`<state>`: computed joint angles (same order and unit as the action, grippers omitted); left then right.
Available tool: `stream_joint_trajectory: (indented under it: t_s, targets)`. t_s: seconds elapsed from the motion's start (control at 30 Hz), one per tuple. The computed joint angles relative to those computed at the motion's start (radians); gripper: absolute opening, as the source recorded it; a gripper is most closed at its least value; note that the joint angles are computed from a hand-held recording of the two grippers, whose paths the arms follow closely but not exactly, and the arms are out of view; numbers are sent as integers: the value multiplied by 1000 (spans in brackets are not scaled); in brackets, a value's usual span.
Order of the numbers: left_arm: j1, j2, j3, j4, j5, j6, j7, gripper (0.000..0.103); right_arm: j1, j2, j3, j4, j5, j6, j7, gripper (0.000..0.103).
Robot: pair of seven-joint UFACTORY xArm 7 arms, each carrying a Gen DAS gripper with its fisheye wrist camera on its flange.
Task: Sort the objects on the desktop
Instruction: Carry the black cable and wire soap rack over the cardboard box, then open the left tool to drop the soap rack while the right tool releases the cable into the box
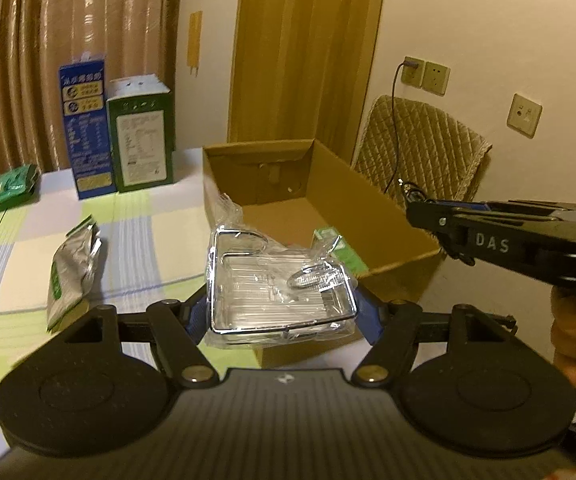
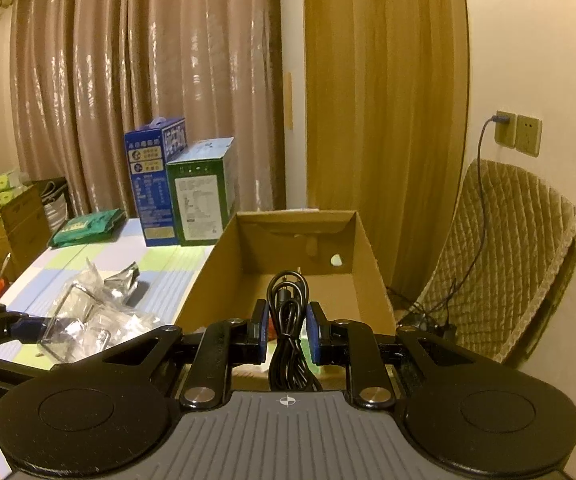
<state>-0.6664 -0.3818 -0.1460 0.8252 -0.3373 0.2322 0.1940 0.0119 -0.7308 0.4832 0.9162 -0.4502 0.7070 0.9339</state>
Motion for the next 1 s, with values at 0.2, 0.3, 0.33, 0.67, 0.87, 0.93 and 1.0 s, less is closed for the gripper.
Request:
stream_joint_trajectory:
  t_s: [0.2, 0.3, 0.33, 0.67, 0.87, 0.93, 1.0]
  targets:
    - [5, 74, -9, 74, 8, -8, 9, 67, -8, 41, -31, 17, -6, -22, -27, 16]
    - [15, 109, -13, 106, 6, -9, 18, 67, -16, 64, -43, 27, -16, -34, -35, 16]
    - [17, 121, -14, 117, 1, -8, 22, 67, -20, 72, -45, 30, -20, -39, -35, 16]
    - [57, 233, -45, 229, -52, 22, 71, 67, -27, 120, -74, 34, -42, -65, -34, 16]
    - [79, 283, -72, 279, -60, 42, 87, 67, -26, 130, -92, 23, -46, -76, -28, 16]
    - [86, 299, -78, 295, -62, 47, 94, 67, -27, 130, -97, 19, -48, -80, -27, 16]
    - [92, 314, -85, 311, -66, 53, 100, 67, -28, 131, -102, 18, -49, -81, -28, 16]
